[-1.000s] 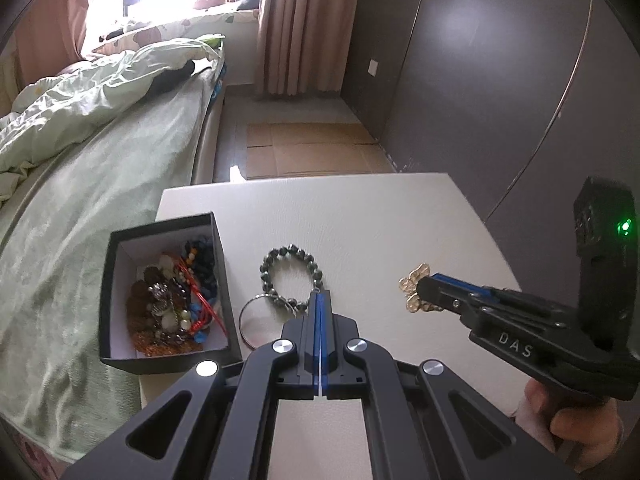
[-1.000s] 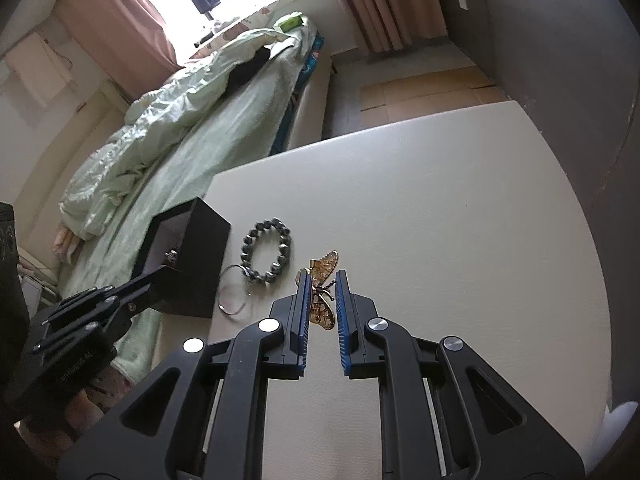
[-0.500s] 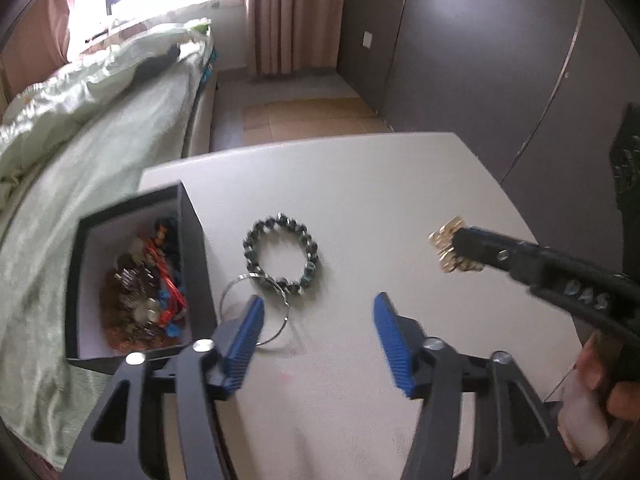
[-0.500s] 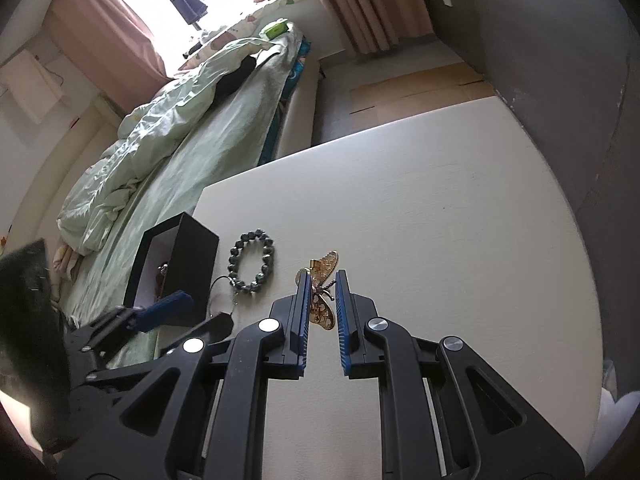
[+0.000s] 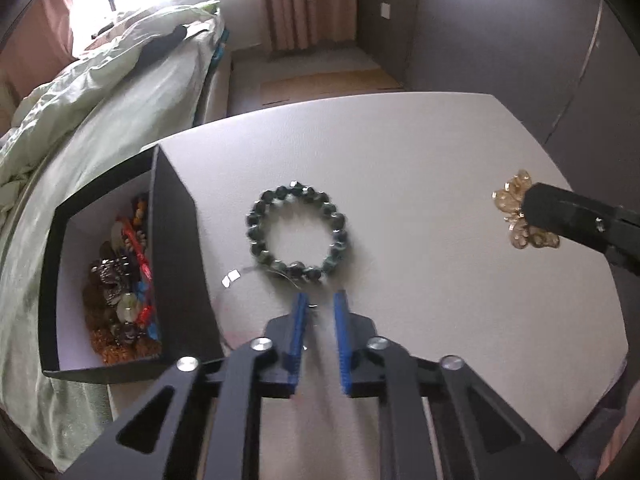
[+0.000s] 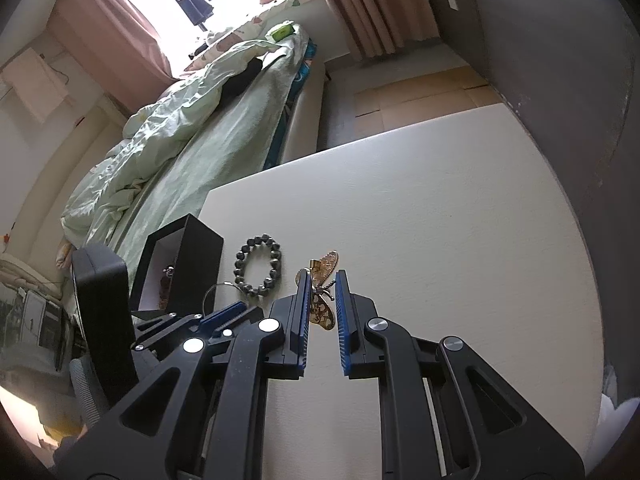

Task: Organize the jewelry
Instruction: 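Grasp the silver ring with the left tool while the right tool holds the butterfly charm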

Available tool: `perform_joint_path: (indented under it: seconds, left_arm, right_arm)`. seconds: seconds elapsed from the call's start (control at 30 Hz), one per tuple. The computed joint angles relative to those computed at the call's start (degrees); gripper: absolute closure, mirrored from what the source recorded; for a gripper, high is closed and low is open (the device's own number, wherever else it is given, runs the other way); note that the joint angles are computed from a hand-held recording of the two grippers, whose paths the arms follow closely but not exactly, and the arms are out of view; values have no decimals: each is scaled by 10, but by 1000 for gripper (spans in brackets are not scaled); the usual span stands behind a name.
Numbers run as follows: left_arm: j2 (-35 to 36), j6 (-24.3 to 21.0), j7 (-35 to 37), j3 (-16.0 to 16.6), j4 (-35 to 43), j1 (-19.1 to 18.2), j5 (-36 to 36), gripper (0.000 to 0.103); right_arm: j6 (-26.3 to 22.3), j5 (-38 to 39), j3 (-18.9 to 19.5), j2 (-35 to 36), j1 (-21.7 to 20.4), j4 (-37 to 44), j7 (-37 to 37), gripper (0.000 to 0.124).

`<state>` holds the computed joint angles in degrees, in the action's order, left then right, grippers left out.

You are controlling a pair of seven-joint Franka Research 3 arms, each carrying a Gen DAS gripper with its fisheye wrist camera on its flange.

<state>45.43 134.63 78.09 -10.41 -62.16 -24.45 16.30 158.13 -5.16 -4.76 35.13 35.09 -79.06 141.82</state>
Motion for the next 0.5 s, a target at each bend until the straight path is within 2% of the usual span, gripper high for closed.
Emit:
perform_joint_path:
  seconds: [0.1,0.5]
  left_arm:
    - [-1,-2,8,-9,-2,10,-14,101]
    - [-83,77,47,-40,-90,50,-63,103]
  right_arm:
    - [-6,1,3,8,0,14,-6,110]
    - [8,-5,-7,24,13,40,3,110]
